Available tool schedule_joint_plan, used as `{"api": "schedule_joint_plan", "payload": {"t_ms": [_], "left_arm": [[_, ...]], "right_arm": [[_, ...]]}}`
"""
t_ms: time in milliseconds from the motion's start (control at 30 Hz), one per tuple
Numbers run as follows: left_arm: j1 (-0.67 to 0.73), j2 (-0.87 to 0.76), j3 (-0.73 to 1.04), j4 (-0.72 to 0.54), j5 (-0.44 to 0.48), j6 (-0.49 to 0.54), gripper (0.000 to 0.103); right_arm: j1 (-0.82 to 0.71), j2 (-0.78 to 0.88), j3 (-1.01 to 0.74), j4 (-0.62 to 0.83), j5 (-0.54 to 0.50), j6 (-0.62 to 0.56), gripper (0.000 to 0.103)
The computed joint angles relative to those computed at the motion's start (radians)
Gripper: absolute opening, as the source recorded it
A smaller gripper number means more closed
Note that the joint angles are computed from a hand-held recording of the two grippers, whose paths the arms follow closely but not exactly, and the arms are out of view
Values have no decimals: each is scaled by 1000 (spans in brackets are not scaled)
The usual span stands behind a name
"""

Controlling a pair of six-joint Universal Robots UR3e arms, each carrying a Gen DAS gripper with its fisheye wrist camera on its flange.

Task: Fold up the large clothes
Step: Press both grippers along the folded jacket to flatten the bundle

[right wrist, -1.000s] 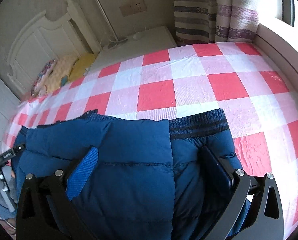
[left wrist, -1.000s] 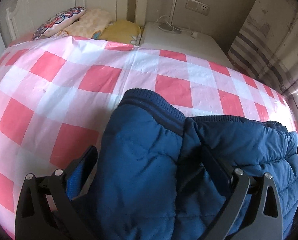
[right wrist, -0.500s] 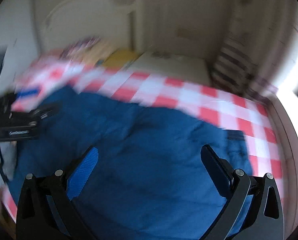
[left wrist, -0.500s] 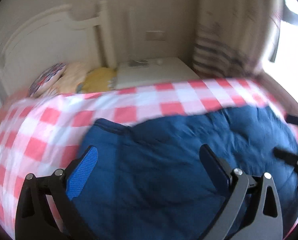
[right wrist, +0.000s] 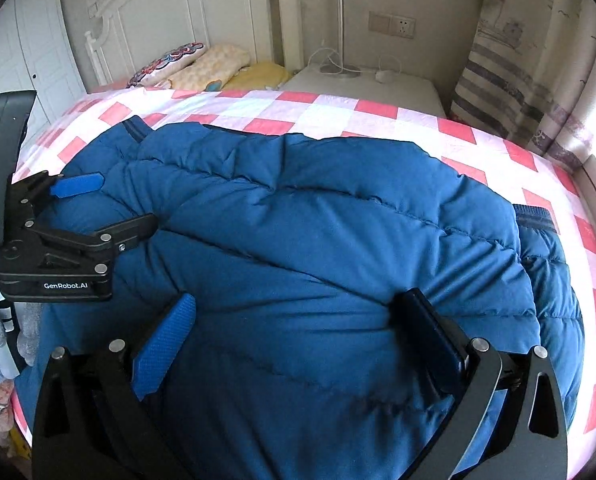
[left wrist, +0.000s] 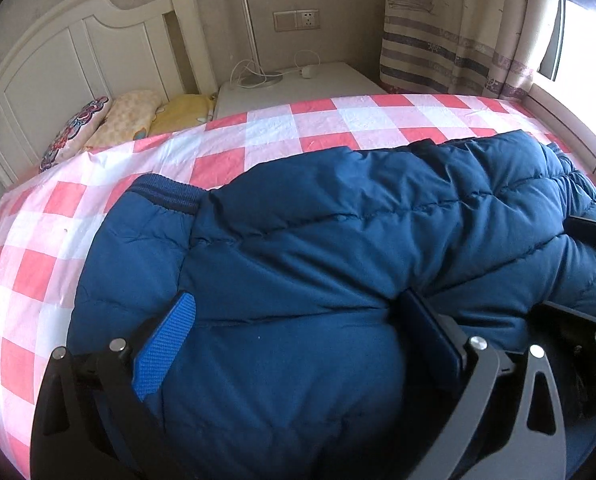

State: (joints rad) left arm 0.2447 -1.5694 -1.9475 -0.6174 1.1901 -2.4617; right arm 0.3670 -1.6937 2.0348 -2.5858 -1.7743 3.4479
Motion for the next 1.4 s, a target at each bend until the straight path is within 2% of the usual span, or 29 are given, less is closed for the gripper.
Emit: {"api": "schedule_joint_plan", "payload": {"t_ms": [167,233,300,333,367,400,433,467,600,733,767,800,867,900,933,967,1000,1033,1067,1133,1267,1333,1400], "left_arm": [[70,94,-30,-48,-21,-19,101],[159,194,-77,-100,-96,0,101],[283,314,-133,-196,-196,81,101],[307,333,-151,-200,-200,101,101],[316,325,-183,-162,-166,114,101],[307,289,-180,-158,-134,113,101],[317,254,-154,-206,-147,115,101],[324,249,-145,-214,-159,108,101],[265,225,-150,-125,-88,66,101],[337,339,-188,-184,-130,78,100],[377,388,-201,-234,-175,112,101],[438,479,-202,-367,-240,191,101],[519,617,-203,-578,-314,324,101],[546,677,-200,-691,-339,399,101],[537,695,-194,-745,-332,436,101],[486,707,-231,-715,-288,437,101],[419,706,-298,-602,-218,398,101],[394,723,-370,-480,-202,358,101],[407,758,-415,-442,-220,362,101],[388,731,-412,-420,-204,345,101],[404,713,-385,-471,-211,376,101],[444,739,-362,-550,-234,415,101],[577,820,-297,-822,-302,547,101]], "right_arm": [[51,-72,-17,91,-61,71,98],[65,-167,35,90,-59,104,98],[99,-232,75,116,-90,115,98],[107,-239,89,132,-103,111,98],[103,-241,115,143,-99,108,99],[87,-255,163,96,-74,95,99],[87,-269,217,11,-76,94,99],[83,-266,229,-12,-73,87,99],[82,-238,187,31,-77,82,99],[137,-293,163,101,-129,186,98],[161,-318,171,81,-119,194,98],[181,-324,171,69,-120,189,98],[279,-265,126,74,-189,190,98],[310,-225,112,72,-199,180,98],[315,-189,108,67,-180,161,99],[329,-138,104,65,-188,157,99],[364,-94,118,9,-245,159,99],[368,-84,122,-4,-256,155,99],[359,-86,119,5,-244,151,99],[338,-99,120,17,-214,141,99],[352,-87,116,20,-230,151,99],[355,-94,90,73,-230,164,98],[399,-122,76,113,-283,219,98]]}}
